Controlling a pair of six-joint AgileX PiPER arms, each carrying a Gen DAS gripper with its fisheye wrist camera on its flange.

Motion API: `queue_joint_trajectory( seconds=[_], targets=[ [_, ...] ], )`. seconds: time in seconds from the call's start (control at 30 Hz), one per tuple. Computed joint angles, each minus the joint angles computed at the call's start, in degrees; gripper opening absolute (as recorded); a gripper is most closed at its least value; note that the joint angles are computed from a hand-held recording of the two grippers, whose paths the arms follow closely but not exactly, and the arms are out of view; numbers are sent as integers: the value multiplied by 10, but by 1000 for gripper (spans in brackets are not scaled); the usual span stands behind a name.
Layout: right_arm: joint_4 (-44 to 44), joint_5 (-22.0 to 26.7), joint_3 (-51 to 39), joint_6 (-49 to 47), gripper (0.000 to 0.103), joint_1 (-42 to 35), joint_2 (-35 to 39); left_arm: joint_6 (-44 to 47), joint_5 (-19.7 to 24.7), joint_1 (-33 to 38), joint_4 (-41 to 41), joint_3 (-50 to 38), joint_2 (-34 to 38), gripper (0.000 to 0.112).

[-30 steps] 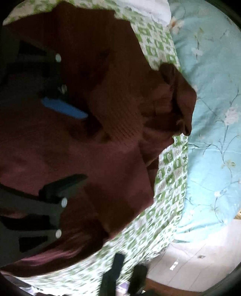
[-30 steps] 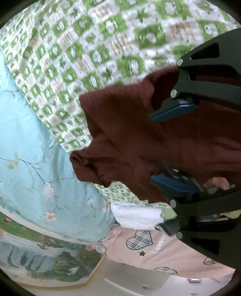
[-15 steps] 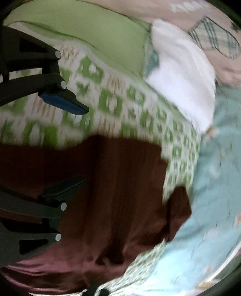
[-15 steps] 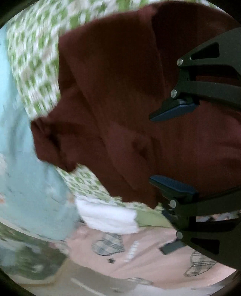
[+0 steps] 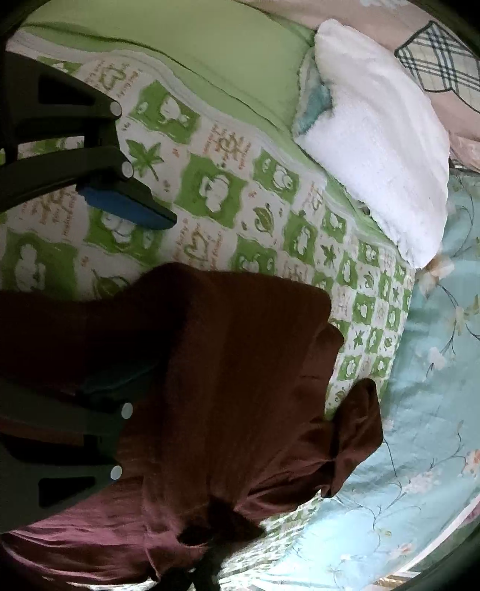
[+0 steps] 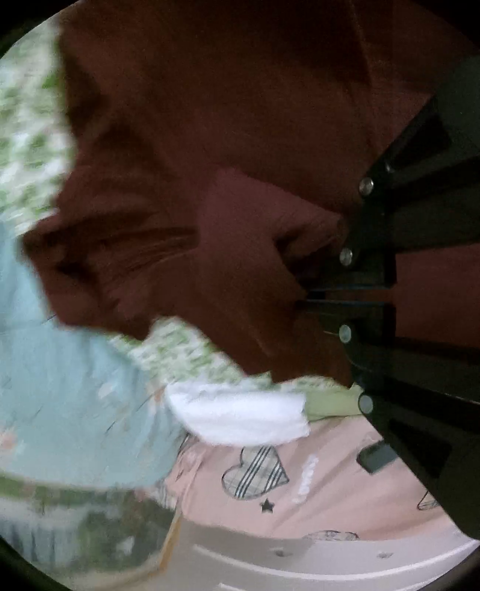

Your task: Fold large clothes

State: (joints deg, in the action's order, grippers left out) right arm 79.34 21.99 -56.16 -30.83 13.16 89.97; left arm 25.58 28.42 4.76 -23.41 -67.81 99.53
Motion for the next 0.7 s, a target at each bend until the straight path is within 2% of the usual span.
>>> queue_joint_trajectory(
  seconds=[0.1, 0.2, 0.3, 0.43, 0.53, 0.6, 0.67, 0.7],
  targets=[
    [-120, 0, 20, 85, 3, -38, -71, -9, -1, -3, 6, -6, 8, 68],
    [-250, 31, 40, 176, 3, -103, -117, -9, -4, -3, 3, -4, 8, 68],
    [-298, 83, 59, 215, 3, -174, -96, -16, -8, -2, 11, 0, 6, 68],
    [-354, 86, 105, 266, 7, -227, -118, -11, -4, 5, 1, -2, 10, 69],
    [-327, 83, 119, 231, 7, -227, -137, -18, -4, 6, 2, -4, 13, 69],
    [-317, 89, 110, 207, 15, -213, -134, -27, -8, 3, 12, -3, 11, 69],
    [-353, 85, 84, 230, 38, -178, -120, -32, -8, 2, 17, -2, 10, 69],
    [-377, 77, 74, 246, 44, -159, -113, -32, -8, 2, 17, -3, 10, 69]
  ],
)
